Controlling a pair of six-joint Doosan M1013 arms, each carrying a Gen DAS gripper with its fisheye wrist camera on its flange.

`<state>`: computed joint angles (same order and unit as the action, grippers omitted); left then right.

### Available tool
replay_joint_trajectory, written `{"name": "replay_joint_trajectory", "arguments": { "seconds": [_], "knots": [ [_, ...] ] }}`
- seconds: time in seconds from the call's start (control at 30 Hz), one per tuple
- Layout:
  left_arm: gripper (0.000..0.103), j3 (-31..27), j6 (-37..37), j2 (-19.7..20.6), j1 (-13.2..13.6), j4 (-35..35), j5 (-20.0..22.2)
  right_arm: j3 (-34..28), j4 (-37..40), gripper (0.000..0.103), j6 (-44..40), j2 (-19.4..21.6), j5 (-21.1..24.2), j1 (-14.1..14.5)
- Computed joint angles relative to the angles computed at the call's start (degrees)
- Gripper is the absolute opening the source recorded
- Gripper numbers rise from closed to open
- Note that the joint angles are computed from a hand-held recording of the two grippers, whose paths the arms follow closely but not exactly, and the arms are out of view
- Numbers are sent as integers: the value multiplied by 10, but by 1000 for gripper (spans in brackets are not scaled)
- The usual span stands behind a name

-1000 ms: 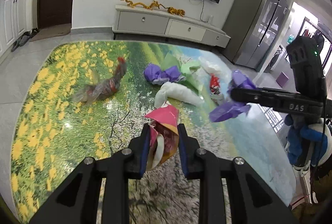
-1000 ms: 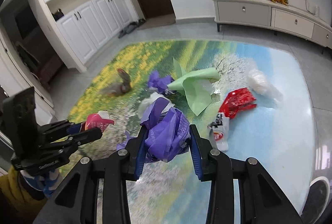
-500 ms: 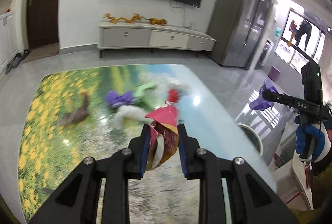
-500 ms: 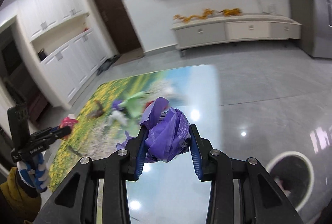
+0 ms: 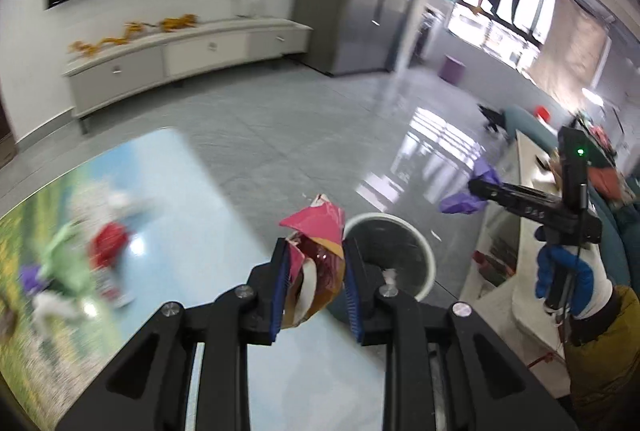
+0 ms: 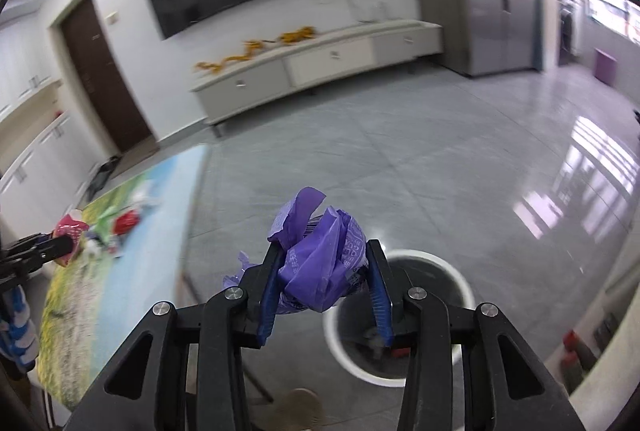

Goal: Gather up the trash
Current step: 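Carry both items over the white bin and open both grippers to drop them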

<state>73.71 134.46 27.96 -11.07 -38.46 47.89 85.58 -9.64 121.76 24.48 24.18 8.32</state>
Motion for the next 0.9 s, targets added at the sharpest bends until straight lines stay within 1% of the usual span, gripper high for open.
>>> {"name": "replay_joint_trajectory", "arguments": {
  "seconds": [0.03,0.1,0.23,0.4,0.47,0.5,0.53,0.63,0.77,0.9],
  "knots": [
    [24,-14,-5,10,-12,7,10,-2,2,40,5,3,3,-6],
    [24,-29,-15,22,-28,15,23,0,-1,40,19,8,7,-15],
    [25,-74,-44,56,-61,35,50,-3,6,40,21,20,14,-31],
    [27,-122,-77,96,-85,40,77,-23,22,43,11,48,37,-42],
    [35,-146,-96,115,-92,35,96,-28,41,45,-3,56,41,-46],
    [47,-153,-103,120,-94,34,101,-35,44,48,-4,63,50,-46],
    [55,-158,-107,125,-96,30,102,-36,45,51,-3,65,52,-47],
    [56,-167,-114,133,-99,19,109,-34,41,56,15,68,54,-51],
    [56,-151,-102,122,-98,20,94,-21,40,56,35,61,42,-54],
    [56,-111,-91,91,-92,24,48,-6,31,56,55,43,12,-53]
  ]
}}
